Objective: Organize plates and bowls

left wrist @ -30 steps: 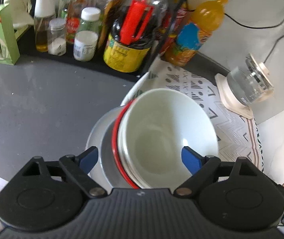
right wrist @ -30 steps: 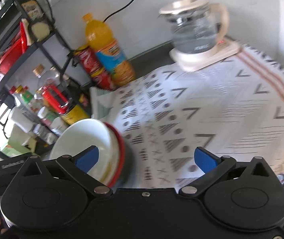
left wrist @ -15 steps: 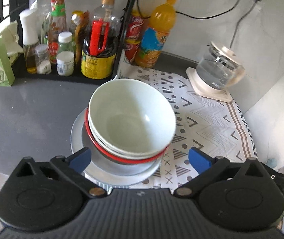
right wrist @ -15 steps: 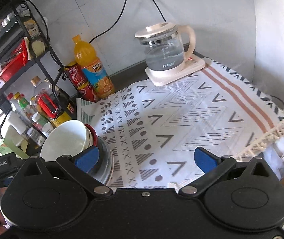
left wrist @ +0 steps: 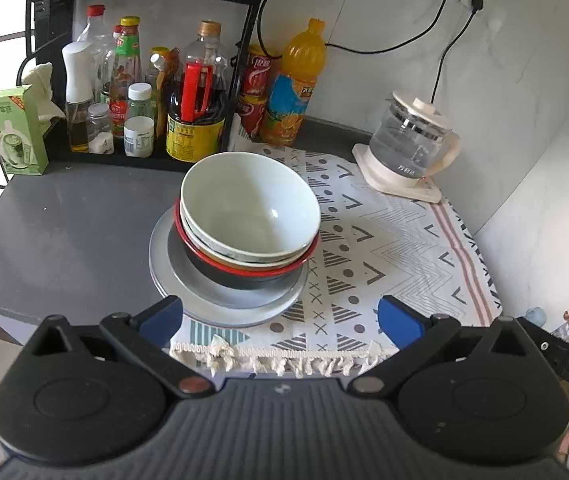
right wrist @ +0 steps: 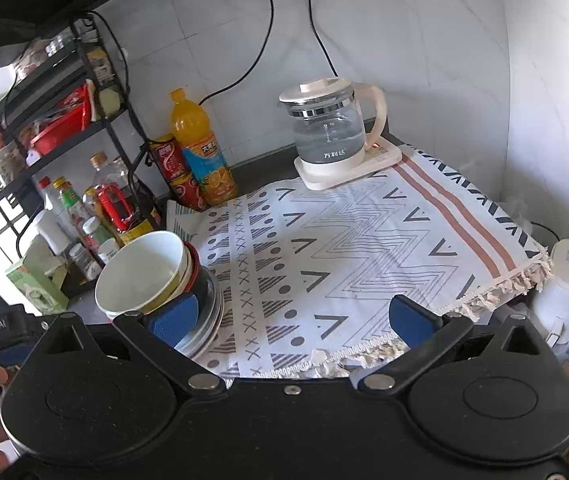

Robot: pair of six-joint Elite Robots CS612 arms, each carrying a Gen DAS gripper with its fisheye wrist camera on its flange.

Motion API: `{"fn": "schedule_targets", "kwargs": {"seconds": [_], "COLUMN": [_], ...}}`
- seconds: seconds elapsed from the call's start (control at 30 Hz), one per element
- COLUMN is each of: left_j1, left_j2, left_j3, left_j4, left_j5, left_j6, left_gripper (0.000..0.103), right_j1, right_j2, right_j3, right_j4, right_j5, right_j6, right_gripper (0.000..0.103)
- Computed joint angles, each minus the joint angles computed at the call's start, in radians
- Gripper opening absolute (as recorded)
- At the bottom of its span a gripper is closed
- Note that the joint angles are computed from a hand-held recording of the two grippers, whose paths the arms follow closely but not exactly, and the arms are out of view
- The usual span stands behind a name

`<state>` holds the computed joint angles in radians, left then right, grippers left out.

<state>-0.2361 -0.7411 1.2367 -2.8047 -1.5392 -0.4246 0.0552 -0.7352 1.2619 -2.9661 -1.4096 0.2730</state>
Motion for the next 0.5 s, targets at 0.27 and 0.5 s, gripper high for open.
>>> {"fn": "schedule_targets", "kwargs": {"seconds": [0.27, 0.5], "left_j1": [-0.015, -0.024], "left_j2": [-0.049, -0.07], "left_j3": [0.09, 0.144], "left_j4": [-0.061, -0.114], "left_j5": [0.04, 0.047], "left_j6": [0.02, 0.084], "left_gripper": [0.103, 0.103], "right_j1": [-0.001, 0.003], "right_j2": [-0.034, -0.059], "right_j3": [0.067, 0.117], "right_j4": [-0.043, -0.091], "right_j5": [-0.001, -0.041], "right_j6": [-0.043, -0.07], "right_gripper": [0.103, 0.103]}}
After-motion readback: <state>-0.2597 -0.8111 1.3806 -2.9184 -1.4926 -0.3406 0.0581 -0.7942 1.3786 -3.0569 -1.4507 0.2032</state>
